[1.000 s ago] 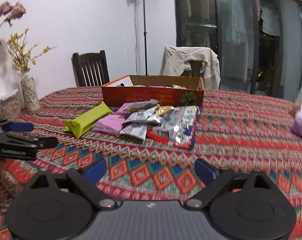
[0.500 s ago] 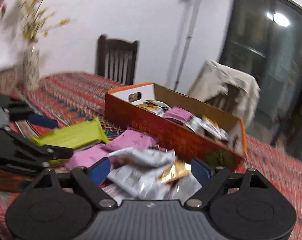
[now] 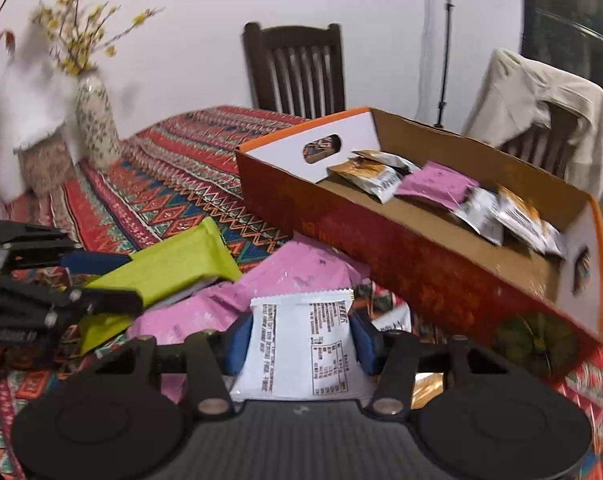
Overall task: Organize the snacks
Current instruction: 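Grasp a yellow-green bar with the left tool while the right grasps a white packet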
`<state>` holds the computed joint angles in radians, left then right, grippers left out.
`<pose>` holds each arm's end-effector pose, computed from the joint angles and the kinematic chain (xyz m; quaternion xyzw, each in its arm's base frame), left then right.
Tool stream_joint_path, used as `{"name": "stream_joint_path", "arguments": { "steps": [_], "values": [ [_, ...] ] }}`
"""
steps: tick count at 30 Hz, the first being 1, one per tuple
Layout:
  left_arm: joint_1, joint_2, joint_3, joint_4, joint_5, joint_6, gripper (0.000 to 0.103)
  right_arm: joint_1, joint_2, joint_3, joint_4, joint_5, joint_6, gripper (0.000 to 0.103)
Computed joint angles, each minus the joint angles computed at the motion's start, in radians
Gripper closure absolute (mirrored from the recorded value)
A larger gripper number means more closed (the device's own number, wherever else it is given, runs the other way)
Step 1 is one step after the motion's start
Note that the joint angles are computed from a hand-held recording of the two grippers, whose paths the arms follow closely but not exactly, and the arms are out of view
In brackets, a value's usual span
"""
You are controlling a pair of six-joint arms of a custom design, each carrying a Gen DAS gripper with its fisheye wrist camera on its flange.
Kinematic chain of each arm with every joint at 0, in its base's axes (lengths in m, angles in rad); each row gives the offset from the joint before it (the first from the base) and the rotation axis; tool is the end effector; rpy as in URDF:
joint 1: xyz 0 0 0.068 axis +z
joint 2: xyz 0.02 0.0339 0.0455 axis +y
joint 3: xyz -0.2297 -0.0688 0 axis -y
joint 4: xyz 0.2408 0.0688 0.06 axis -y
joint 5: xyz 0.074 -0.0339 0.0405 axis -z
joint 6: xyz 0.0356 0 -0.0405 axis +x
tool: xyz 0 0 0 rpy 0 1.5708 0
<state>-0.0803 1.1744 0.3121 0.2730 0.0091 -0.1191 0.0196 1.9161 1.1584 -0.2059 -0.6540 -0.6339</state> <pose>0.2239 -0.0183 0.1207 -0.0150 0.8818 -0.0509 0.4685 0.3718 0.0289 0.1238 -0.3810 0.8251 0.2066 0.3625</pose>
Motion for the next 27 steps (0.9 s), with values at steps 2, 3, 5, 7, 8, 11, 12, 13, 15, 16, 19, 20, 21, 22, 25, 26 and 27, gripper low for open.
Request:
{"name": "stream_joint_path", "arguments": {
  "steps": [2, 3, 5, 7, 8, 11, 12, 13, 15, 16, 19, 20, 21, 22, 25, 26, 27],
  "values": [
    [-0.013, -0.029, -0.002, -0.030, -0.011, -0.015, 0.071, -0.034, -0.082, -0.120, 0.084, 0.010, 0.041, 0.055],
    [-0.026, -0.068, -0.009, -0.055, -0.018, -0.020, 0.072, -0.054, -0.128, -0.184, 0.121, 0.017, 0.052, 0.055],
    [-0.062, -0.156, -0.032, -0.097, -0.053, -0.020, 0.091, -0.102, -0.233, -0.316, 0.187, 0.024, 0.060, 0.055],
    [-0.093, -0.265, -0.053, -0.174, -0.053, -0.049, 0.093, -0.163, -0.340, -0.434, 0.220, 0.009, 0.068, 0.055],
    [-0.108, -0.323, -0.068, -0.215, -0.053, -0.067, 0.094, -0.201, -0.394, -0.490, 0.231, -0.006, 0.075, 0.055],
    [-0.225, -0.489, -0.117, -0.345, -0.170, -0.129, 0.094, -0.301, -0.533, -0.616, 0.226, -0.038, 0.078, 0.055],
    [-0.265, -0.535, -0.131, -0.384, -0.204, -0.148, 0.094, -0.336, -0.578, -0.651, 0.208, -0.055, 0.070, 0.055],
    [-0.298, -0.550, -0.137, -0.401, -0.245, -0.164, 0.094, -0.377, -0.626, -0.685, 0.176, -0.083, 0.048, 0.055],
    [-0.374, -0.501, -0.130, -0.375, -0.384, -0.176, 0.083, -0.451, -0.695, -0.729, 0.102, -0.133, -0.006, 0.055],
    [-0.398, -0.455, -0.124, -0.324, -0.441, -0.148, 0.065, -0.490, -0.718, -0.743, 0.053, -0.161, -0.046, 0.055],
    [-0.395, -0.229, -0.069, -0.134, -0.486, -0.075, 0.045, -0.578, -0.746, -0.767, -0.038, -0.216, -0.113, 0.055],
    [-0.364, -0.148, -0.029, -0.115, -0.453, -0.067, 0.045, -0.595, -0.758, -0.776, -0.052, -0.222, -0.119, 0.055],
    [-0.344, -0.056, 0.021, -0.112, -0.439, -0.087, 0.045, -0.616, -0.780, -0.788, -0.073, -0.230, -0.134, 0.055],
    [-0.332, 0.016, 0.064, -0.121, -0.436, -0.111, 0.046, -0.640, -0.805, -0.799, -0.094, -0.242, -0.154, 0.055],
    [-0.333, 0.140, 0.102, -0.067, -0.466, -0.108, 0.047, -0.721, -0.843, -0.797, -0.195, -0.297, -0.244, 0.055],
    [-0.344, 0.143, 0.097, -0.057, -0.482, -0.108, 0.051, -0.741, -0.847, -0.792, -0.222, -0.309, -0.263, 0.055],
    [-0.348, 0.141, 0.096, -0.065, -0.486, -0.121, 0.055, -0.770, -0.837, -0.780, -0.252, -0.322, -0.299, 0.054]
  ]
}}
